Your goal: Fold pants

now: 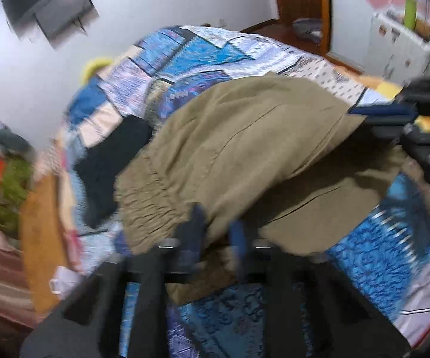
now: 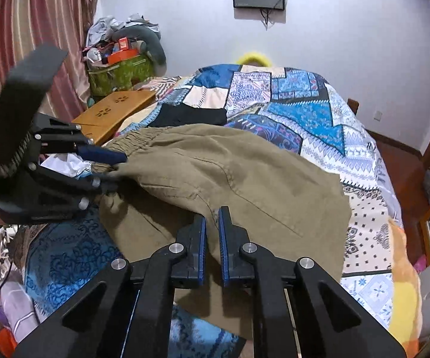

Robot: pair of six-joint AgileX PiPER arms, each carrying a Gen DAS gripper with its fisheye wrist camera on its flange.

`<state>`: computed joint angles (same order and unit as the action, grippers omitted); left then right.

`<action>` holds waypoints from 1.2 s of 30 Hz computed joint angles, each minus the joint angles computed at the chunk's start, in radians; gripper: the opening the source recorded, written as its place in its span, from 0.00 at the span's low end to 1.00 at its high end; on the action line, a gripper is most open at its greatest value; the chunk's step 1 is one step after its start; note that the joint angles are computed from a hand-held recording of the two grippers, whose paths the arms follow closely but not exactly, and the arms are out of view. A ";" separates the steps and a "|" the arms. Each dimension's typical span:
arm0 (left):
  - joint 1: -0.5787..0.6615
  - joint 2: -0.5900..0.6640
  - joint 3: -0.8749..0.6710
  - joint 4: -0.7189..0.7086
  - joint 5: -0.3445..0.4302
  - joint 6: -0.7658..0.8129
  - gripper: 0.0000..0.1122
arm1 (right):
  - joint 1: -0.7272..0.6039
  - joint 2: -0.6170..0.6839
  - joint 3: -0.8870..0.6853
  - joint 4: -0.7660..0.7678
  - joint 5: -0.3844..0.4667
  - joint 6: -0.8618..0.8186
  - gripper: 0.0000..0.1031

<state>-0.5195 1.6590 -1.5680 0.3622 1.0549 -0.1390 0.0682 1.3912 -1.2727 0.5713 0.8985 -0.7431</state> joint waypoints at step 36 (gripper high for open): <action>0.365 -0.141 0.229 -0.454 -0.146 -0.085 0.76 | -0.495 -0.010 0.156 0.089 0.168 0.141 0.51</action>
